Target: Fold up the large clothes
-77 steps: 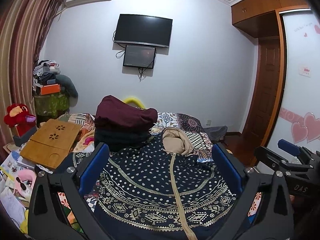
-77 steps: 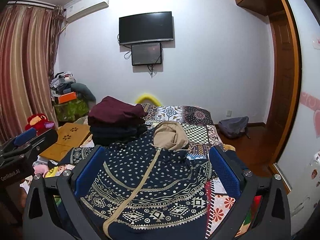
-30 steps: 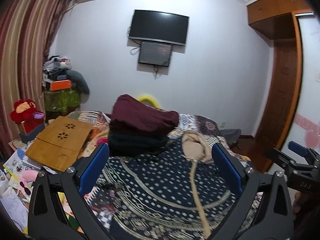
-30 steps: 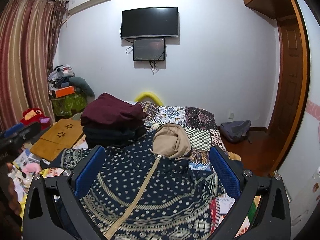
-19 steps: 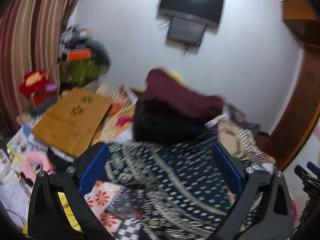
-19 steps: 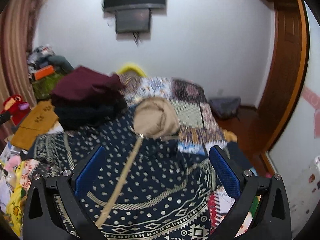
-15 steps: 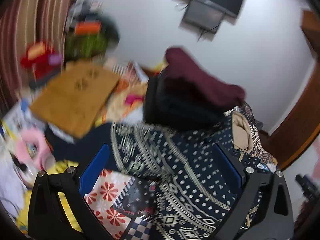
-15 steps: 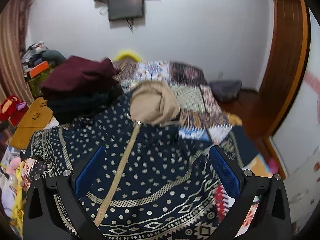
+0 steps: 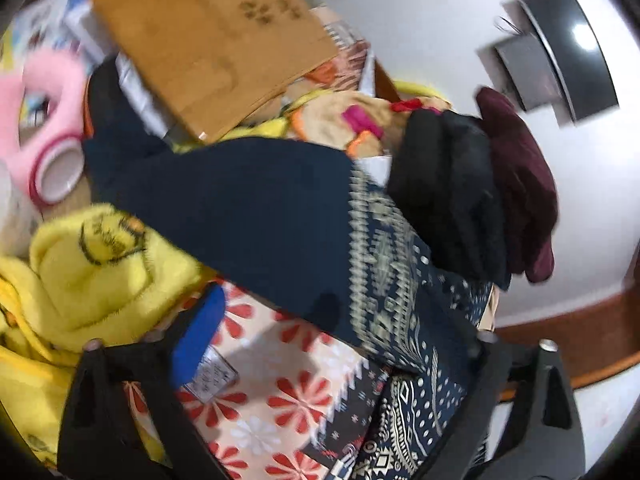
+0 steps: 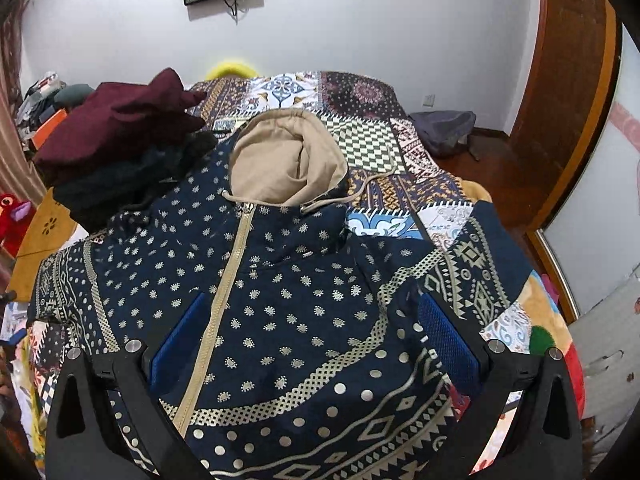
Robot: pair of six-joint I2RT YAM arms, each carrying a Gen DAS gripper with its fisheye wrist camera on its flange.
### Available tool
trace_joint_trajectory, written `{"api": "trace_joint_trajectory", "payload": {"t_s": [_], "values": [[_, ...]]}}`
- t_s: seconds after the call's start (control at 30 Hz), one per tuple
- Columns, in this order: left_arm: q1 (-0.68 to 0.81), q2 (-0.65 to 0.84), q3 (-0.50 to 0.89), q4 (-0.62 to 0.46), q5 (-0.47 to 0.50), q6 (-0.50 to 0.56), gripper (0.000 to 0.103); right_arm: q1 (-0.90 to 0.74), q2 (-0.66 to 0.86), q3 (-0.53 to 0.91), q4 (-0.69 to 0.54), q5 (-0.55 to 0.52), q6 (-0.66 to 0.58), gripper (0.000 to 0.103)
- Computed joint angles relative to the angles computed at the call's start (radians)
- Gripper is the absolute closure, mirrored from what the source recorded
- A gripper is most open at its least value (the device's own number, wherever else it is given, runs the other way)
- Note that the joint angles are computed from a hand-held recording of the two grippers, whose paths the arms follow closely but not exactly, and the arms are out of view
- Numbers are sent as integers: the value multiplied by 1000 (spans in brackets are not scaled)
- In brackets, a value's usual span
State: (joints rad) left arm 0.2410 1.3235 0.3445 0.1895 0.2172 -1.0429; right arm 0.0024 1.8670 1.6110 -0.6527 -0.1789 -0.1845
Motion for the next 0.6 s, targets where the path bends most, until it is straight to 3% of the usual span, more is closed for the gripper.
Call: {"api": "trace_joint_trajectory", "payload": {"t_s": [0.13,0.2,0.27,0.43,0.5,0.6], "values": [[56,97,-29,143,58,-22,16,15,17,7,4,18,-5,0],[60,135,-4,144,33,-7,17,22,23,10,3,25,-8,0],[77,195,37,137,20,21,27,26,25,11,1,26,-13,0],[52,264,140,39,-106,57,43,28,15,6,5,38,-25,0],[6,261,195,-53,-211,88,52,28,9,6,3,39,-25,0],[-86,243,301,-251,-401,159,83,20,-4,5,-2,25,-28,0]]}}
